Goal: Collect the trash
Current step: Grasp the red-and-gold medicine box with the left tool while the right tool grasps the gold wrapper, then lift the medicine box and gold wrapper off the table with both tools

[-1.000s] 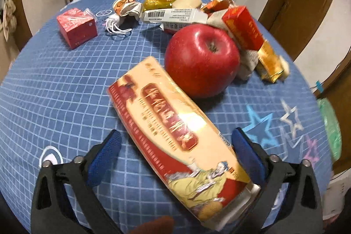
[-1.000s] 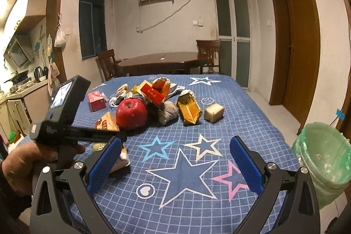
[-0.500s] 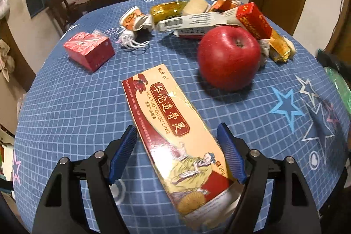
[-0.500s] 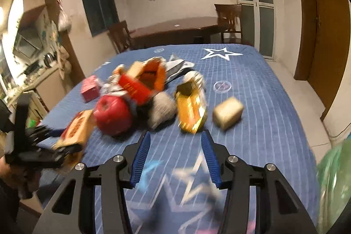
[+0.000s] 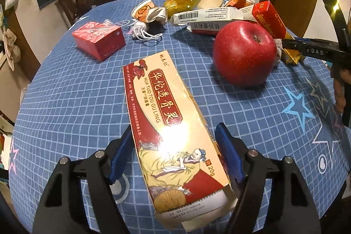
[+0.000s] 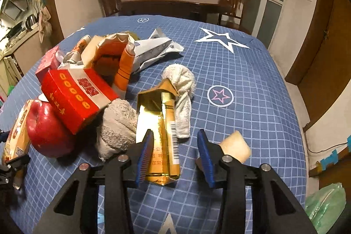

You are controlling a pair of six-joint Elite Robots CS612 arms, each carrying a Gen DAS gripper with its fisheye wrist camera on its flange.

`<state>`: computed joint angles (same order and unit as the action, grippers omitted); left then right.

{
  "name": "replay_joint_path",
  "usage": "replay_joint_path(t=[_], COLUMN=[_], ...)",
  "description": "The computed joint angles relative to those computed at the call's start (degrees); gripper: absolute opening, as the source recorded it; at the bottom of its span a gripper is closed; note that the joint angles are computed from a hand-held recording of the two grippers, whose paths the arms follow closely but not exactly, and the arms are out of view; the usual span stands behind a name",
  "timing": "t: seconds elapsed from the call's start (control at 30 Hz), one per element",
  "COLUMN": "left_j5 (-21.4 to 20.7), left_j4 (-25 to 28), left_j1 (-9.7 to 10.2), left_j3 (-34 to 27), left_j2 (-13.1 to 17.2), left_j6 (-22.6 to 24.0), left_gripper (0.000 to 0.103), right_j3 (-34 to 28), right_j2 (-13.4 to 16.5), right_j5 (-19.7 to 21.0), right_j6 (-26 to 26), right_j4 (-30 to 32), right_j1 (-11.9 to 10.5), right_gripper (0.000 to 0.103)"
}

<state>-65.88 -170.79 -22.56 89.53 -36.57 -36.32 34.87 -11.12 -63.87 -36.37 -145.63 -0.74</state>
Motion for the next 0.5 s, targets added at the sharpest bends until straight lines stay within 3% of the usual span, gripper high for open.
replay_joint_path(t=[0.03, 0.1, 0.3, 0.5], left_j5=[0.4, 1.2, 6.6, 15.0], left_j4=[-0.1, -0.4, -5.9, -10.9], left_j1=[-0.18, -0.57, -2.12, -3.93], left_j3=[0.2, 0.5, 3.1, 5.7], left_j2=[-0.1, -0.2, -0.9, -2.2], left_j6=[-0.2, -0.5, -0.6, -1.3], left_gripper=[0.069, 0.067, 0.063, 0.062], right_j3=[1.3, 2.8, 14.1, 27.9], right_j2=[-0.6, -1.1, -5.6, -11.1], right_j5=[0.1, 0.8, 5.0, 7.9], right_j6=[0.0, 0.6, 5.5, 13.1], right_j4=[-0.8, -2.5, -17.9, -39.0], right_j1=[-0.1, -0.2, -1.6, -3.2], right_gripper=[0.02, 0.011, 0.01, 0.01])
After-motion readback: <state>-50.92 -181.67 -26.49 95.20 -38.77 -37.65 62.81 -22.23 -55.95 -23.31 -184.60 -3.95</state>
